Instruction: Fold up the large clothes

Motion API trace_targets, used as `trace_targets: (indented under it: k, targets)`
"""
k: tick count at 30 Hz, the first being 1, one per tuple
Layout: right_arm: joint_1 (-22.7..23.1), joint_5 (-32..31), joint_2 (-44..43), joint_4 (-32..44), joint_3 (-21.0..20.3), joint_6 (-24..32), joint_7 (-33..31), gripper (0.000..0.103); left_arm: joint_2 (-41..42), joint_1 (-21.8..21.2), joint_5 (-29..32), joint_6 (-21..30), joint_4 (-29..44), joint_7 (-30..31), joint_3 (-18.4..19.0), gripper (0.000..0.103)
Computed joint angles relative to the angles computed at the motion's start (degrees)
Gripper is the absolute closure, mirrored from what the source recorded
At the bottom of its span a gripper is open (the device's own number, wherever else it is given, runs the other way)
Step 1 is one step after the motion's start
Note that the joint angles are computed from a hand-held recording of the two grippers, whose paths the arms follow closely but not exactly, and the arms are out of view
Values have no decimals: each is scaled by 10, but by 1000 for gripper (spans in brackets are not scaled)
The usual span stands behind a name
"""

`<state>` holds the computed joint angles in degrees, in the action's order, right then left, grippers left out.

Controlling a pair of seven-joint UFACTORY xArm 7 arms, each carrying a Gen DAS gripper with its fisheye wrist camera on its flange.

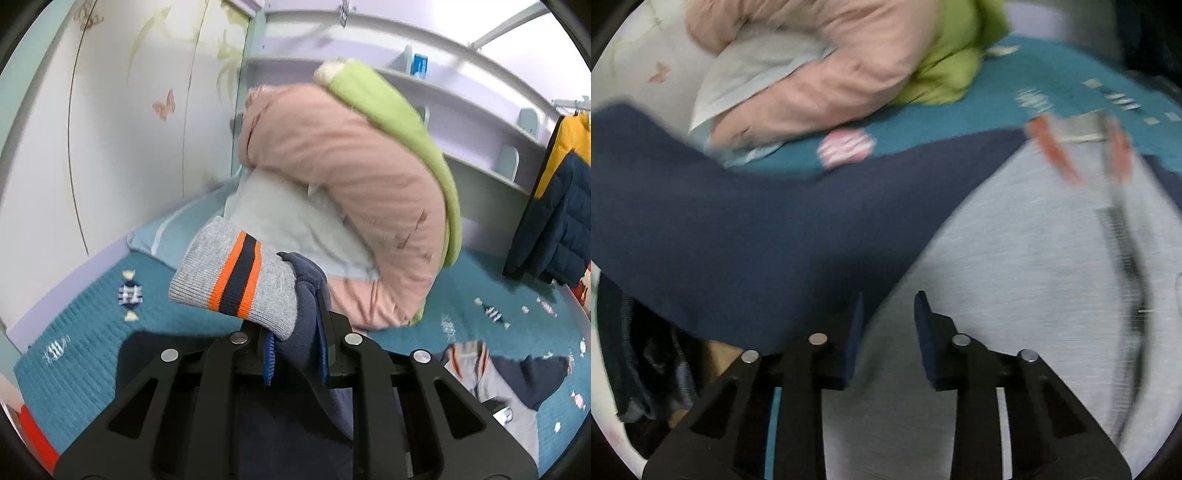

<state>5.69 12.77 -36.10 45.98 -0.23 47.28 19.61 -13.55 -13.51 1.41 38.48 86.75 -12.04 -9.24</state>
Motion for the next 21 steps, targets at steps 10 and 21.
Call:
trace_targets:
  k: [10, 21]
  targets:
    - [13, 83, -57, -53, -58, -34, -46, 79, 134, -91, 47, 59, 174, 2, -61, 86]
    - [-252, -132, -304, -86, -203, 166, -148, 78, 346, -321, 154, 104, 274, -110, -66, 86]
